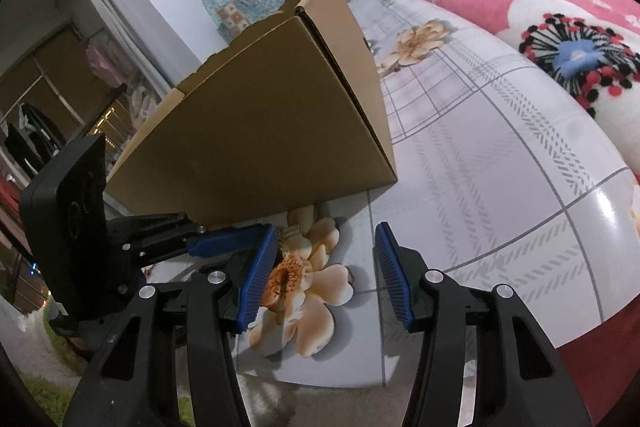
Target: Organize jewelry
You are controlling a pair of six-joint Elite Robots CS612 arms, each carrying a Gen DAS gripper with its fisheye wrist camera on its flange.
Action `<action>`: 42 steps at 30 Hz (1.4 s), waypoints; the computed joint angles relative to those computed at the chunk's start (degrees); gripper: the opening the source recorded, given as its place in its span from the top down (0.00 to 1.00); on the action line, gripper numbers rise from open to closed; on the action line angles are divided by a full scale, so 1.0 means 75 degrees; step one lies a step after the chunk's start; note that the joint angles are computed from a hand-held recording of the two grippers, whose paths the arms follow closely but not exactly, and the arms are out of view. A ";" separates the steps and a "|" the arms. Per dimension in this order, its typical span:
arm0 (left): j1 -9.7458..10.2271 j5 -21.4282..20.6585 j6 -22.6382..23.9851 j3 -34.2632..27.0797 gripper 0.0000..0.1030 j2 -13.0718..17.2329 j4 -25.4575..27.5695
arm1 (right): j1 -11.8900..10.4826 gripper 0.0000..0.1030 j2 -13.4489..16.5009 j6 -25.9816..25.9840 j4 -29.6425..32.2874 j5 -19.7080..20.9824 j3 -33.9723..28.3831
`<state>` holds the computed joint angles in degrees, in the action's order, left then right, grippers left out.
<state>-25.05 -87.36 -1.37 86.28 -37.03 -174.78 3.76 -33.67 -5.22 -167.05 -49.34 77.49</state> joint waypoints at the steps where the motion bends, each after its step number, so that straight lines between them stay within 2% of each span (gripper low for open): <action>1: -0.0010 0.0036 0.0047 -0.0001 0.86 0.0000 0.0000 | -0.0003 0.53 -0.0002 0.0002 -0.0015 0.0004 0.0008; 4: -0.0026 0.0069 0.0089 0.0020 0.86 -0.0014 -0.0014 | -0.0009 0.54 -0.0011 0.0028 -0.0070 -0.0005 0.0029; 6: -0.0023 0.0028 0.0051 0.0034 1.00 -0.0026 -0.0015 | -0.0014 0.54 -0.0035 0.0049 -0.0108 -0.0010 0.0069; 20: 0.0063 -0.0409 -0.0244 0.0364 1.00 -0.0174 -0.0151 | 0.0026 0.54 -0.0150 -0.0160 -0.0181 -0.0168 0.0224; 27: 0.0172 -0.0774 -0.0862 0.0629 1.00 -0.0343 -0.0565 | 0.0079 0.54 -0.0228 -0.0420 -0.0125 -0.0182 0.0336; 32: 0.0102 -0.0685 -0.0921 0.0604 0.94 -0.0359 -0.0226 | 0.0116 0.54 -0.0218 -0.0486 -0.0020 -0.0119 0.0324; 36: 0.0051 -0.0445 -0.0881 0.0580 0.85 -0.0371 -0.0017 | 0.0125 0.54 -0.0221 -0.0538 -0.0043 -0.0154 0.0319; 42: 0.0012 -0.0207 -0.1024 0.0497 0.83 -0.0338 0.0229 | 0.0105 0.54 -0.0182 -0.0471 -0.0052 -0.0143 0.0272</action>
<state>-24.96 -88.91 -9.04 90.00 -39.56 -173.07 4.54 -35.04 -8.76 -167.44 -50.41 79.53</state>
